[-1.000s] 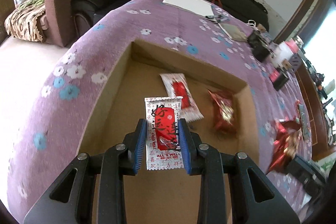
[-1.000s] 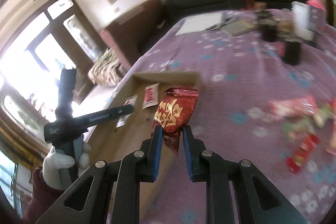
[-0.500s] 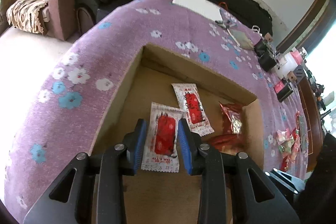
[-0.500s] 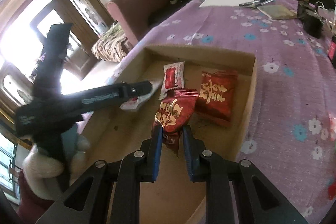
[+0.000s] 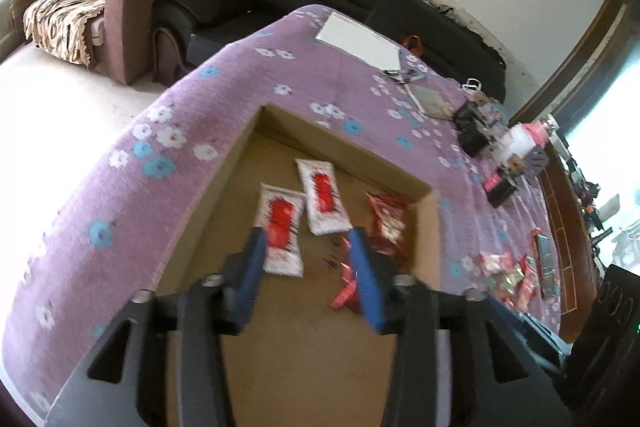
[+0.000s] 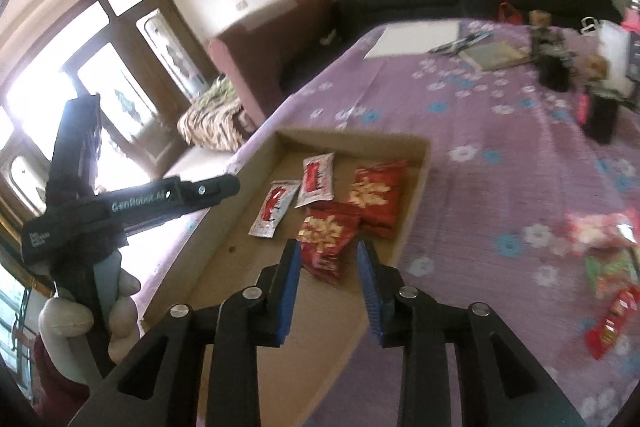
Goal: Organize snacks
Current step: 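Carry both packets into the cardboard box and release them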
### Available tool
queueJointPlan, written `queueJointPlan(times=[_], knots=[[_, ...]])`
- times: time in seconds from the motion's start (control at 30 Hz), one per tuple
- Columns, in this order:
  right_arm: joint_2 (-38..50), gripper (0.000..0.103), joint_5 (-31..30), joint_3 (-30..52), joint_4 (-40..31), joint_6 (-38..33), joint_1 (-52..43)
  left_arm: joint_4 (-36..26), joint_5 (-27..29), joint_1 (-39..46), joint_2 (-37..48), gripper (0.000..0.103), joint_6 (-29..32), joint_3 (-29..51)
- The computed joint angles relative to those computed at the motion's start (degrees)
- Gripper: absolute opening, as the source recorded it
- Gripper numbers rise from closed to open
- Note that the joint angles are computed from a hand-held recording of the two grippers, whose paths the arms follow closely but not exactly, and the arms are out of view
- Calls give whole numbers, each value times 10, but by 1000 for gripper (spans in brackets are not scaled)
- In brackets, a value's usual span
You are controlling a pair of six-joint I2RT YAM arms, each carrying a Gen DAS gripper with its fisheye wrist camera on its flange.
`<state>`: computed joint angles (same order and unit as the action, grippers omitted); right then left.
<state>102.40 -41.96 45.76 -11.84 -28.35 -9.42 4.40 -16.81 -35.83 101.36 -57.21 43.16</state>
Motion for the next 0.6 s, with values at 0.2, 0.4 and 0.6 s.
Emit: queueJointPlan(times=[0.2,0.4,0.6], knots=[[2,36,-50,46,-77,-78,-154,-10,-4,-63,-10,51,-27,15],[100,46,-64,180,-113,-92,-326,-26,-4,-116,39,62,-30,82],[199,46,-48,300,-143,-70,-384,-71,7,-154,114,62,-4,195]])
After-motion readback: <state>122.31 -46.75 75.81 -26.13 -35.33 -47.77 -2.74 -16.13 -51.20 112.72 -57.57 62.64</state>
